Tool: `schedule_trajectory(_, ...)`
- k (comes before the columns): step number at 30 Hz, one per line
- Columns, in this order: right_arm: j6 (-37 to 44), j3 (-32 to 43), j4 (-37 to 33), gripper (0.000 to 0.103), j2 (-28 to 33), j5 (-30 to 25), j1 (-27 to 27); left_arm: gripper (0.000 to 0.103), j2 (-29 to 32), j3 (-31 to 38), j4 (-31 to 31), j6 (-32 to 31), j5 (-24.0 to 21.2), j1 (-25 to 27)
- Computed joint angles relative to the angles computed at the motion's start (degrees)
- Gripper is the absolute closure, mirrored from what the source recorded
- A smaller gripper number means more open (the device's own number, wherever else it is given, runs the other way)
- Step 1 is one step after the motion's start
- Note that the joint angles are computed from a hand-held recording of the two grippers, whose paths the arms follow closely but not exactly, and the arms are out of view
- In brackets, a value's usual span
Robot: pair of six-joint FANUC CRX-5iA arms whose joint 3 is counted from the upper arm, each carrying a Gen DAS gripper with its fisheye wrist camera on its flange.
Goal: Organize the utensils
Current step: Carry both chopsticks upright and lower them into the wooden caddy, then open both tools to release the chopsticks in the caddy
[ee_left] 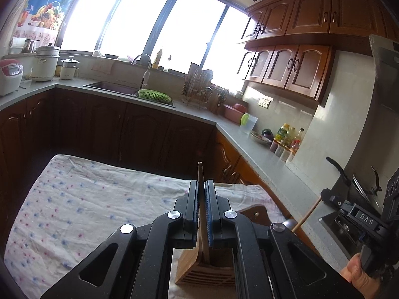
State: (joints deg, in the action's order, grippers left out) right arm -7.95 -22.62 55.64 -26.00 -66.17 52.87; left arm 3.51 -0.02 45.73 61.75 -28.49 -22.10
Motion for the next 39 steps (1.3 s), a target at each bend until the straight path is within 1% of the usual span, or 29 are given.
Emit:
schedule_trajectory(2,0.0,-0.3,-0.1,0.099,-0.1,-0.2,0.2,0.098,1.5,2.2,-1.4,1.4,-2.1,0.6)
schedule_trajectory(4,0.1,-0.2,-0.2,0.099,-0.3,-0.8,0.5,0.098,2.6,3.8,-2.2,2.1,-3.0,0.6)
schedule_trajectory(10,0.6,0.4,-1.6,0.099,-0.2,-1.0,0.0,0.098,3.3,6.8,-4.4,3.9,-5.9,1.6)
schedule_trajectory(14,0.6,0.4,-2.0,0.099,-0.4,-0.8,-0.3,0.098,3.4,7.3,-4.4,4.1,-6.6,2.0)
schedule_trajectory(15,0.6,0.4,-2.1,0.099,-0.5,-0.7,-0.4,0.098,2.3,5.6,-3.5,3.0,-6.6,2.5)
schedule_trajectory(16,0.5,0.3,-2.2,0.098,-0.6,-0.6,-0.3,0.094,2.6,6.3,-4.1,3.8,-7.3,2.7)
schedule_trajectory(17,0.4,0.2,-2.4,0.098,-0.7,-0.2,-0.5,0.083,2.0,5.6,-3.6,3.5,-7.6,2.8)
schedule_trajectory(18,0.2,0.0,-2.4,0.093,-1.1,0.6,-0.5,0.076,1.3,4.6,-3.1,3.4,-7.5,3.0)
schedule_trajectory(19,-0.4,-0.3,-2.2,0.093,-1.4,0.9,-0.5,0.064,0.8,4.1,-2.4,2.9,-7.2,3.1)
schedule_trajectory(20,-0.9,-0.3,-1.9,0.091,-1.6,0.7,-0.4,0.058,-0.4,2.5,-1.5,1.8,-6.0,3.0)
schedule_trajectory(21,-1.5,-0.4,-1.6,0.081,-1.8,0.4,-0.1,0.056,-1.0,2.1,-1.7,1.5,-5.7,3.0)
schedule_trajectory(22,-2.4,-0.8,-0.8,0.065,-2.3,0.4,0.1,0.051,-1.6,1.6,-1.8,1.2,-5.7,3.1)
schedule_trajectory(23,-3.6,-1.1,0.1,0.056,-2.5,-0.1,0.6,0.048,-2.2,1.1,-1.5,0.5,-5.7,3.2)
schedule_trajectory(24,-4.8,-1.5,1.2,0.041,-3.0,-0.9,1.3,0.046,-3.2,-0.2,-1.3,-0.3,-5.4,3.3)
schedule_trajectory(25,-6.0,-1.9,2.2,0.037,-3.5,-1.6,2.0,0.04,-3.9,-0.5,-2.1,0.0,-5.4,3.5)
schedule_trajectory(26,-6.9,-2.1,3.0,0.036,-4.0,-2.2,2.7,0.034,-4.8,-1.3,-2.5,-0.1,-5.3,3.6)
schedule_trajectory(27,-7.6,-2.4,3.5,0.031,-4.6,-2.7,3.4,0.033,-5.9,-2.7,-1.8,-0.9,-5.0,3.7)
schedule_trajectory(28,-8.4,-2.8,4.0,0.022,-5.1,-3.3,4.3,0.031,-6.9,-4.0,-1.0,-1.8,-5.0,3.9)
schedule_trajectory(30,-10.1,-3.4,5.4,0.013,-6.0,-5.4,6.5,0.026,-8.9,-5.8,-1.9,-1.2,-5.5,4.4)
schedule_trajectory(31,-10.8,-3.8,5.9,0.011,-6.4,-6.7,7.8,0.023,-9.9,-6.7,-2.4,-0.7,-5.8,4.7)
schedule_trajectory(33,-12.2,-4.4,6.4,0.009,-7.3,-9.2,10.7,0.023,-11.8,-8.6,-2.3,-0.9,-7.0,5.4)
schedule_trajectory(39,-18.1,-6.5,5.9,0.009,-9.7,-17.7,21.3,0.023,-18.5,-14.4,-3.6,0.8,-10.7,8.0)
